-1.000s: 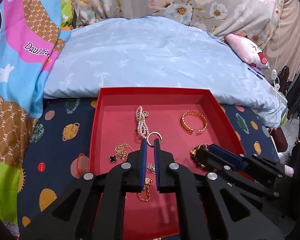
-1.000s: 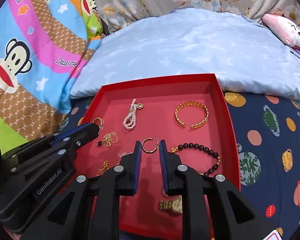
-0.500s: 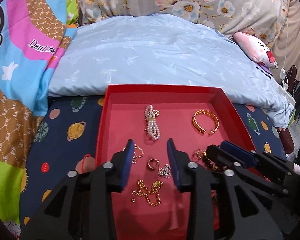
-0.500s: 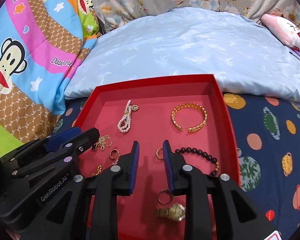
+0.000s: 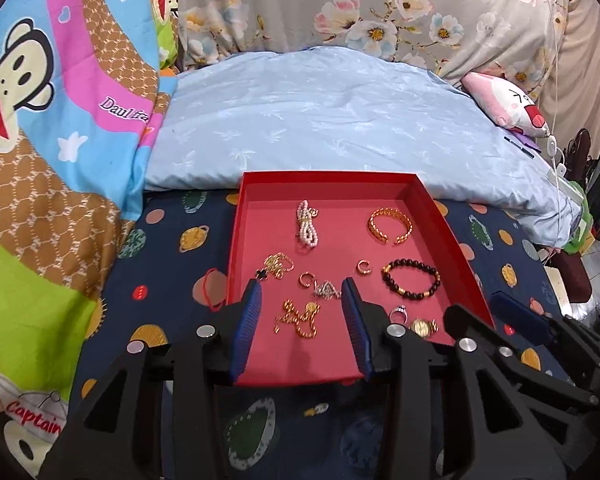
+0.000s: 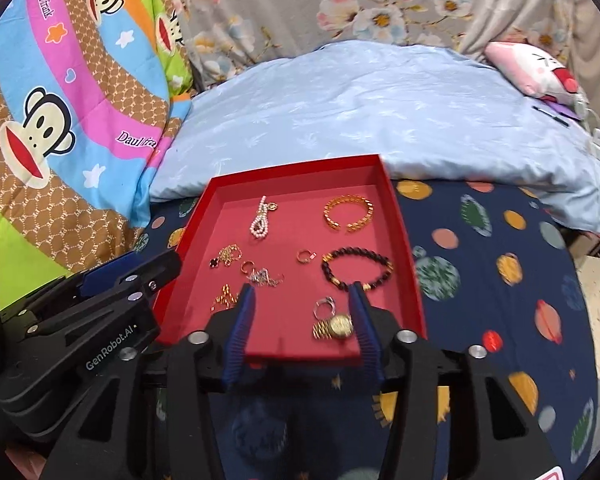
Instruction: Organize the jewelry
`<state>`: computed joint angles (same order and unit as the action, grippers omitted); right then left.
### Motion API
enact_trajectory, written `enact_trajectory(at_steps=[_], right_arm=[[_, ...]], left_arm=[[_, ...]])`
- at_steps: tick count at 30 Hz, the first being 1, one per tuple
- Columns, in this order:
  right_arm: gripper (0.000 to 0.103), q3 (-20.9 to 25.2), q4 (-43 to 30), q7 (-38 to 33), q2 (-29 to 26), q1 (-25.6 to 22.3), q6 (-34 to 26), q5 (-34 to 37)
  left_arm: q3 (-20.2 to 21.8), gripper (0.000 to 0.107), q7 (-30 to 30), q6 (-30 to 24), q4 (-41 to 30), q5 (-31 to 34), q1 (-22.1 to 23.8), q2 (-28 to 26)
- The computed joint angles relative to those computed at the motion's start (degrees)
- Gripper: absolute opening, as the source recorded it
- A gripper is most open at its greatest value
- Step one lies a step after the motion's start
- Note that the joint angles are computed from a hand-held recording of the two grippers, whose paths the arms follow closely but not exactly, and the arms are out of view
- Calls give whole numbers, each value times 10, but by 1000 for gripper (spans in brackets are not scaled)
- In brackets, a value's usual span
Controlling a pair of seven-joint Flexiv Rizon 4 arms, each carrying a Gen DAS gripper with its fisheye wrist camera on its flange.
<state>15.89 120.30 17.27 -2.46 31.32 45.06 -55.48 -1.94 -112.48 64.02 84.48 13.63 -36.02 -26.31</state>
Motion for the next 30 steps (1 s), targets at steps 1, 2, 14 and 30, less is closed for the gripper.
enact_trajectory(at_steps=[1, 2, 14, 30], right_arm=[[52, 5, 2, 6, 6, 4, -11, 5], [53, 10, 5, 12, 10, 7, -18, 9], [58, 48, 7, 45, 27, 53, -104, 65], [58, 78, -7, 71, 41, 96, -173, 98]], left_arm=[[9, 44, -10, -3, 5, 11, -8, 7], [23, 48, -30, -9, 9, 34, -22, 16], [-10, 49, -67, -27, 94, 65, -6, 82], [-45, 49, -70, -21, 176, 55, 20, 151]])
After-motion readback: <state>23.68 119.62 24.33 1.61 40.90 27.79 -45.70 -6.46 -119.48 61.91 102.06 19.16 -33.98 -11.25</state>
